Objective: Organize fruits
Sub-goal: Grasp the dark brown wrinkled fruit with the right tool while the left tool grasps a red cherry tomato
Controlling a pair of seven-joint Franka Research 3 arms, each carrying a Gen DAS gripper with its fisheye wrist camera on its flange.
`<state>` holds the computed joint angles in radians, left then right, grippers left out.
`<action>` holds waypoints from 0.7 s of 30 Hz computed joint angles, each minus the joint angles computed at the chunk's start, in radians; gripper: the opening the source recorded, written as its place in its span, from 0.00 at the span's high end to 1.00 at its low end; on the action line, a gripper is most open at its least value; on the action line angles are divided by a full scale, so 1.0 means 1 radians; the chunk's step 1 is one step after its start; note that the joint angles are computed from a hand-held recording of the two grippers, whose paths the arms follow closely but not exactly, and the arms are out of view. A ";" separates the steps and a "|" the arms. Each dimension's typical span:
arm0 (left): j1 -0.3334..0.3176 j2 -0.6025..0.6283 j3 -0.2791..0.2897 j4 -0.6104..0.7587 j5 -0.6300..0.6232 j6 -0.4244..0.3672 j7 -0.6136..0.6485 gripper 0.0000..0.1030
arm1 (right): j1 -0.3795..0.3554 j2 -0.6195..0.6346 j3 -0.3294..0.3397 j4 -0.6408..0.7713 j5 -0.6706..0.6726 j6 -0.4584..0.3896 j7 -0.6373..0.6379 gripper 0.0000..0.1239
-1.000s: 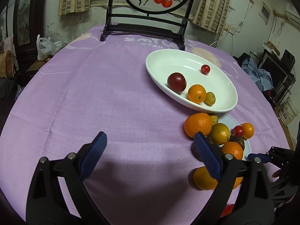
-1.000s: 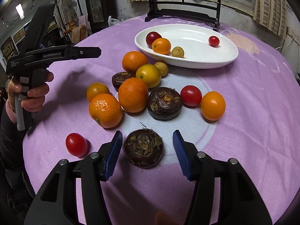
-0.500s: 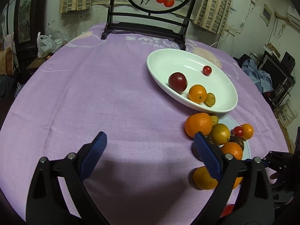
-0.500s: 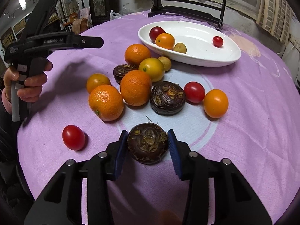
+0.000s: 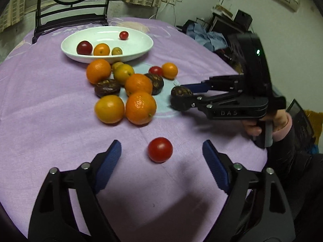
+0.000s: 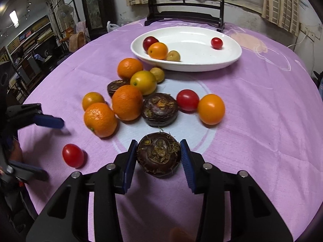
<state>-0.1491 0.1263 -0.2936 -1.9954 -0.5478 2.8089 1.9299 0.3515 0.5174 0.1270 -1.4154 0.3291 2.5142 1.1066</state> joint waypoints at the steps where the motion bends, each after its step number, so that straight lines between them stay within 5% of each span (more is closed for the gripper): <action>1: -0.010 0.010 0.009 0.006 0.045 -0.001 -0.038 0.24 | 0.000 0.002 0.000 0.002 0.000 -0.003 0.000 0.65; 6: -0.014 0.056 0.018 0.058 0.167 -0.039 -0.140 0.29 | 0.002 0.012 -0.006 0.018 -0.006 -0.014 0.018 0.65; 9: -0.016 0.067 0.020 0.069 0.233 -0.062 -0.197 0.44 | 0.001 0.007 -0.005 0.010 -0.006 -0.007 0.017 0.65; 21: -0.052 0.065 0.045 0.043 0.560 -0.013 -0.364 0.72 | -0.001 0.010 -0.008 0.016 -0.010 -0.015 0.036 0.65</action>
<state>-0.2015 0.1917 -0.2490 -1.9523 0.0124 2.7954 1.5657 0.3501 0.5276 0.1186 -1.3996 0.3187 2.4996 1.1428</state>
